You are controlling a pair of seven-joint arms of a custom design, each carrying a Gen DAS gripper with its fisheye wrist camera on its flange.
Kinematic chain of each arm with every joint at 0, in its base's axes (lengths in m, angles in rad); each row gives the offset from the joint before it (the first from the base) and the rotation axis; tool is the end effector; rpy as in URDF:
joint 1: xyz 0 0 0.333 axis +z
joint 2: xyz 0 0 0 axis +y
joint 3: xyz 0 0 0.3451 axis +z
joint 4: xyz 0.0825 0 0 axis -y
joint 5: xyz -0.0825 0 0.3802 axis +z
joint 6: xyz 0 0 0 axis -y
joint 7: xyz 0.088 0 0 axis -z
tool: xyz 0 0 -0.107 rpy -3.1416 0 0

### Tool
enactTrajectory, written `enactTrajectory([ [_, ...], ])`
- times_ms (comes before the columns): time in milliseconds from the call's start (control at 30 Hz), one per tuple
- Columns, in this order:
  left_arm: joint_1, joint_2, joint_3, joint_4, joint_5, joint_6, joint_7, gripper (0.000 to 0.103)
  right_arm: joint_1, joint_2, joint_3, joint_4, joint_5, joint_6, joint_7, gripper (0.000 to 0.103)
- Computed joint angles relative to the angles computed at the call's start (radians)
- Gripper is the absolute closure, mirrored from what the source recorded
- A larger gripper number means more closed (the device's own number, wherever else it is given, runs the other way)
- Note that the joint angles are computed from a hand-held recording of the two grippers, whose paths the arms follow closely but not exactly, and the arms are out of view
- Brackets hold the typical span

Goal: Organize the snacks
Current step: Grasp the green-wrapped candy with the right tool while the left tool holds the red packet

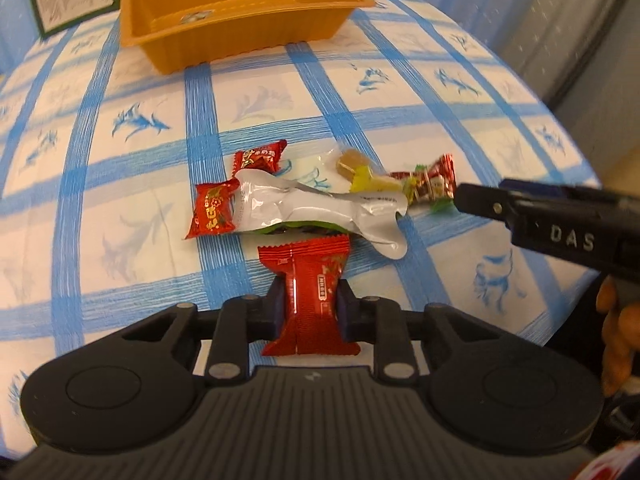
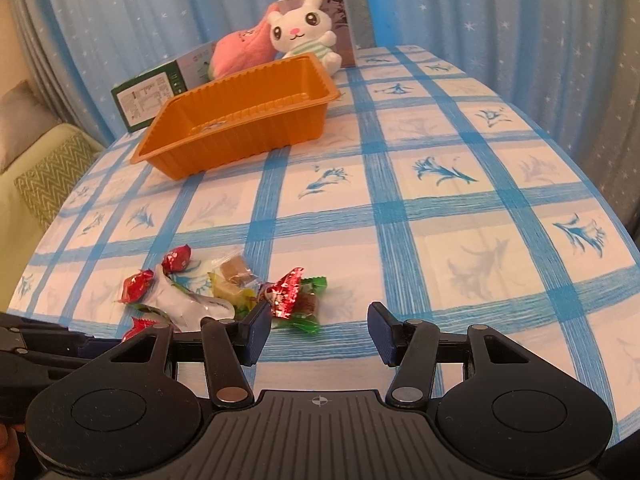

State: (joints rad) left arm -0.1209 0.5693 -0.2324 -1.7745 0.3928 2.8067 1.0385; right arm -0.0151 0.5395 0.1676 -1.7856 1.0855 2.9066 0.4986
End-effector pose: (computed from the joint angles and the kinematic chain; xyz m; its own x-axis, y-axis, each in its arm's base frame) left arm 0.6678 -0.2401 0.3248 -0.1161 -0.9893 0.0887 -0.8823 0.0617 -0.4667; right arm 0.6929 0.0366 0.3215 0.2558 -0.9364 -0.2404 -0.7587 -0.0404 -0.6501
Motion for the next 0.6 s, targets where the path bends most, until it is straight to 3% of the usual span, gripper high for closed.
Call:
enactTrajectory([
  [400, -0.006, -0.055, 0.042, -0.078, 0.044, 0.08, -0.119, 0.082, 0.005, 0.051, 0.028, 0.047, -0.047, 0.029, -0.108, 0.05],
  [567, 0.009, -0.057, 0.033, -0.08, 0.046, 0.086, -0.13, 0.082, 0.059, 0.067, -0.026, 0.05, -0.158, 0.039, -0.044, 0.05],
  [600, 0.012, -0.057, 0.031, -0.08, 0.046, 0.087, -0.131, 0.082, 0.066, 0.069, -0.031, 0.048, -0.179, 0.045, -0.034, 0.055],
])
